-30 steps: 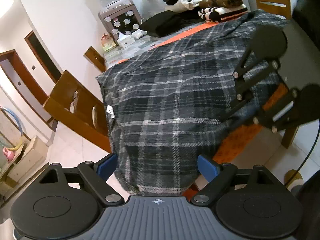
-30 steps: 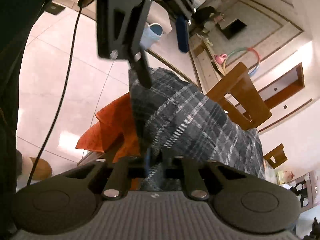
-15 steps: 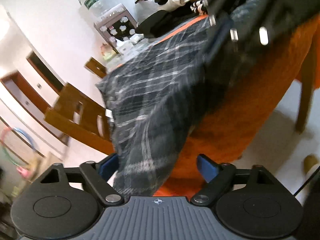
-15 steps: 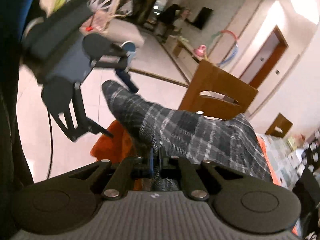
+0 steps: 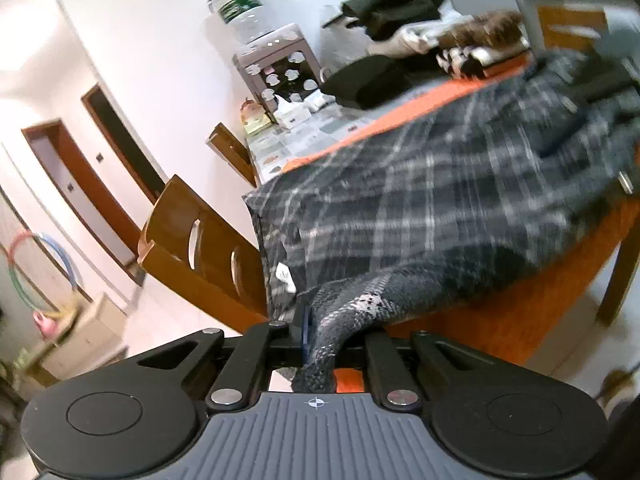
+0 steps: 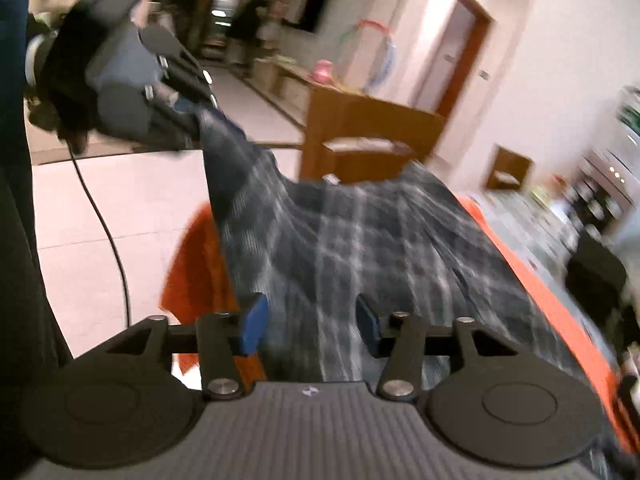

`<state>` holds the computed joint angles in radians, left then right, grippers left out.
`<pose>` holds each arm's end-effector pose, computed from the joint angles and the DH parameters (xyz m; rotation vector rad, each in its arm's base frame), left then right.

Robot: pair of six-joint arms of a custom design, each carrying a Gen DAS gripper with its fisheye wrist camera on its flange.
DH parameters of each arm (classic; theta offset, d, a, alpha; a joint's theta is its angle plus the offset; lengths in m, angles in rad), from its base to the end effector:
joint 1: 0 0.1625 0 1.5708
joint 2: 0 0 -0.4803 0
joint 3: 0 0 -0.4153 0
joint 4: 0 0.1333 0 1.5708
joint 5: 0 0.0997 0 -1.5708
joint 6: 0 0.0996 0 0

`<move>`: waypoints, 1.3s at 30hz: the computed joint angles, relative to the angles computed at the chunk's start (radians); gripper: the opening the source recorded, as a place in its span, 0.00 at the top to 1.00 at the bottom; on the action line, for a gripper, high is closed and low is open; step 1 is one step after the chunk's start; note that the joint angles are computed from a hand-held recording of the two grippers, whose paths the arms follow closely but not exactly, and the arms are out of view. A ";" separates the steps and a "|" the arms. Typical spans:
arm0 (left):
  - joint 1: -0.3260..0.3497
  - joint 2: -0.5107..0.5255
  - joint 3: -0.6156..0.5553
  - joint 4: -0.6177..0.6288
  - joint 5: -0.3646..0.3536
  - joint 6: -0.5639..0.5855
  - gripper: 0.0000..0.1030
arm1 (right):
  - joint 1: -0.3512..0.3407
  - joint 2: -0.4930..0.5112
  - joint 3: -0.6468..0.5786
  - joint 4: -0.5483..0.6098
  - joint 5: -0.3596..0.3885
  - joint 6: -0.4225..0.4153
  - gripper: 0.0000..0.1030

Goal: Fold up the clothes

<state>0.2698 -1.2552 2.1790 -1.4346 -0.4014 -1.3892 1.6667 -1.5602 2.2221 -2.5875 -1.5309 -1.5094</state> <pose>-0.3393 -0.3272 0.1817 0.5929 1.7547 -0.8876 0.1808 -0.4455 0.3288 2.0999 -2.0142 0.4344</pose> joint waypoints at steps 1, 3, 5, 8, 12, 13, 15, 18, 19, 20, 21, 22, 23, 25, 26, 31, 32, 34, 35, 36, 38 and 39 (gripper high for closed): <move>0.004 -0.004 -0.009 -0.002 0.003 -0.011 0.91 | -0.013 -0.012 0.009 -0.019 -0.017 0.008 0.43; 0.014 -0.011 -0.023 -0.006 0.013 -0.030 0.92 | -0.038 -0.030 0.029 -0.074 -0.053 0.013 0.41; 0.019 -0.012 -0.033 0.000 0.023 -0.052 0.92 | -0.066 -0.045 0.051 -0.151 -0.092 0.009 0.40; 0.029 -0.012 -0.050 0.010 0.046 -0.078 0.93 | -0.106 -0.054 0.083 -0.295 -0.143 -0.012 0.40; 0.027 -0.013 -0.073 0.048 0.075 -0.145 0.93 | -0.155 -0.047 0.094 -0.448 -0.192 -0.063 0.41; 0.024 -0.013 -0.081 0.070 0.082 -0.172 0.94 | -0.165 -0.045 0.089 -0.465 -0.197 -0.071 0.41; 0.022 -0.008 -0.098 0.109 0.097 -0.226 0.94 | -0.187 -0.041 0.077 -0.498 -0.206 -0.084 0.41; 0.021 0.003 -0.125 0.170 0.118 -0.310 0.94 | -0.222 -0.032 0.058 -0.553 -0.205 -0.083 0.42; 0.022 0.006 -0.134 0.186 0.123 -0.335 0.94 | -0.232 -0.024 0.050 -0.575 -0.207 -0.083 0.42; 0.023 0.010 -0.142 0.203 0.124 -0.359 0.94 | -0.242 -0.017 0.046 -0.598 -0.205 -0.090 0.42; 0.025 0.014 -0.149 0.221 0.125 -0.382 0.94 | -0.251 -0.011 0.041 -0.620 -0.204 -0.099 0.43; 0.026 0.019 -0.157 0.239 0.125 -0.406 0.94 | -0.259 -0.003 0.037 -0.641 -0.205 -0.108 0.44; 0.027 0.022 -0.163 0.256 0.122 -0.428 0.94 | -0.265 0.006 0.031 -0.661 -0.206 -0.113 0.45; 0.027 0.028 -0.172 0.285 0.112 -0.470 0.94 | -0.281 0.019 0.022 -0.692 -0.211 -0.120 0.47; 0.027 0.030 -0.176 0.299 0.107 -0.491 0.94 | -0.289 0.022 0.017 -0.698 -0.214 -0.121 0.49; 0.025 0.045 -0.195 0.358 0.086 -0.582 0.94 | -0.308 0.028 -0.011 -0.682 -0.240 -0.110 0.81; 0.024 0.048 -0.198 0.369 0.082 -0.596 0.94 | -0.305 0.023 -0.018 -0.664 -0.240 -0.093 0.83; 0.024 0.054 -0.207 0.400 0.076 -0.633 0.94 | -0.287 0.018 -0.033 -0.646 -0.249 -0.073 0.85; 0.026 0.057 -0.213 0.413 0.075 -0.647 0.94 | -0.275 0.017 -0.041 -0.641 -0.256 -0.065 0.85; 0.028 0.059 -0.218 0.425 0.073 -0.661 0.94 | -0.261 0.017 -0.051 -0.633 -0.264 -0.058 0.86; 0.037 0.063 -0.230 0.437 0.073 -0.675 0.94 | -0.227 0.021 -0.083 -0.600 -0.289 -0.045 0.86; 0.045 0.065 -0.239 0.440 0.072 -0.678 0.94 | -0.207 0.028 -0.108 -0.570 -0.311 -0.040 0.86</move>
